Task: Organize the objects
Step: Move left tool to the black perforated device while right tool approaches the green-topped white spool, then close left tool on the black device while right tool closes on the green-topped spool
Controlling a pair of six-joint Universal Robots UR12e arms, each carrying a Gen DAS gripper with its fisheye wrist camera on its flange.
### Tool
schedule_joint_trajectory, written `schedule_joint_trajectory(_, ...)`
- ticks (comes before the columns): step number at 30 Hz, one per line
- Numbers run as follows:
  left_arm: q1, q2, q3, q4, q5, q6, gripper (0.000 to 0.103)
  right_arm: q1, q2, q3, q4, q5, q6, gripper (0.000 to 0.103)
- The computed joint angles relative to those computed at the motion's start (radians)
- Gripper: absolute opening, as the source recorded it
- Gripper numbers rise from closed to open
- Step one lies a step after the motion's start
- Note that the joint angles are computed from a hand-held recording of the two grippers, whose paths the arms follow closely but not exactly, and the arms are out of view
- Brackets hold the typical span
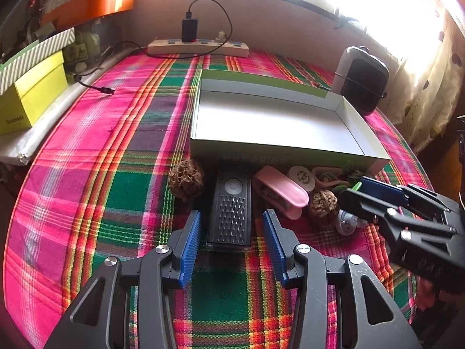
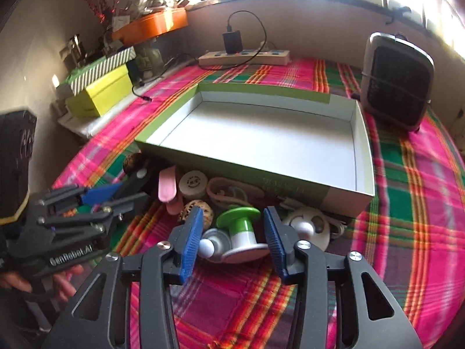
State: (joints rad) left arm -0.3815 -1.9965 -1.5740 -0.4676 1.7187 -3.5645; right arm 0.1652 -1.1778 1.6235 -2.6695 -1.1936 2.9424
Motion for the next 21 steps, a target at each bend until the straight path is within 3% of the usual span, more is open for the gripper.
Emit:
schedule_joint_trajectory(9, -0.001, -0.003, 0.004, 0.0, 0.002, 0.005, 0.041, -0.015, -0.002, -0.011, 0.056, -0.013, 0.058, 0.036)
schedule_joint_trajectory(21, -0.008, -0.016, 0.027, -0.02, 0.03, 0.042, 0.041, -0.013, 0.008, -0.027, 0.082, -0.04, 0.054, 0.036)
